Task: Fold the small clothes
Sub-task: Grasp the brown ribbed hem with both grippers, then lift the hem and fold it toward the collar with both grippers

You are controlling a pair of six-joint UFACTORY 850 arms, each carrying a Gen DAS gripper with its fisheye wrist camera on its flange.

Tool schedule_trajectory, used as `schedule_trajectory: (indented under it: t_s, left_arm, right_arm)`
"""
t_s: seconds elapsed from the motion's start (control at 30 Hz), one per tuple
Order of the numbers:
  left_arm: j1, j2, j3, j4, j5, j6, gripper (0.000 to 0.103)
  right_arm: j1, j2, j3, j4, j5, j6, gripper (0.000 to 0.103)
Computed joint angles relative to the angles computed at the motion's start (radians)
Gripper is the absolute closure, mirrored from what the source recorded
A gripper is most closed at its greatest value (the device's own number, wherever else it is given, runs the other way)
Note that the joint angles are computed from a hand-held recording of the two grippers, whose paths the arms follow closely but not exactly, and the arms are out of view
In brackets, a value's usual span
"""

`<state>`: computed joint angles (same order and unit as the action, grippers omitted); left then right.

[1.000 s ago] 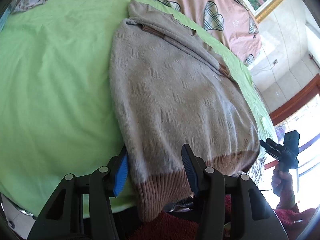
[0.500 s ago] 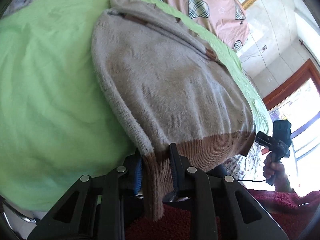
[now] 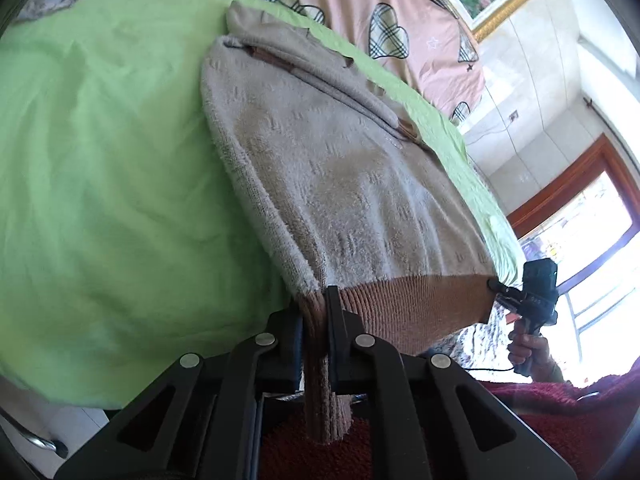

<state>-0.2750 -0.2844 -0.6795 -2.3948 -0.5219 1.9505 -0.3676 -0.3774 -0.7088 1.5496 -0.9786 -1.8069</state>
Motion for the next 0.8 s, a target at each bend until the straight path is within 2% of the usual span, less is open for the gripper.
schedule_trajectory:
  t_s: [0.3,0.47,0.53,0.63,0.8]
  left_arm:
    - [0.018,0.052,-0.057,-0.044,-0.016,0.080,0.096]
    - [0.061,0.020,-0.164,-0.115,-0.059,0.135,0.096]
    - [0.078,-0.011,-0.226,-0.141,-0.075,0.147,0.096]
    - [0.091,-0.073,-0.346,-0.141,-0.050,0.143,0.096]
    - [0.107,-0.205,-0.587,-0.021,0.069,0.063,0.097]
  right_arm:
    - [0.012,0.025,-0.037,0.110,-0.174,-0.036,0.095]
    - [0.039,0.026,-0.111,0.214,-0.199,-0.049,0.095]
    - [0.053,0.011,-0.153,0.267,-0.195,-0.055,0.095]
    - [0.067,-0.031,-0.234,0.329,-0.170,-0.035,0.095]
    - [0.108,-0.133,-0.437,0.346,-0.058,0.064,0.095]
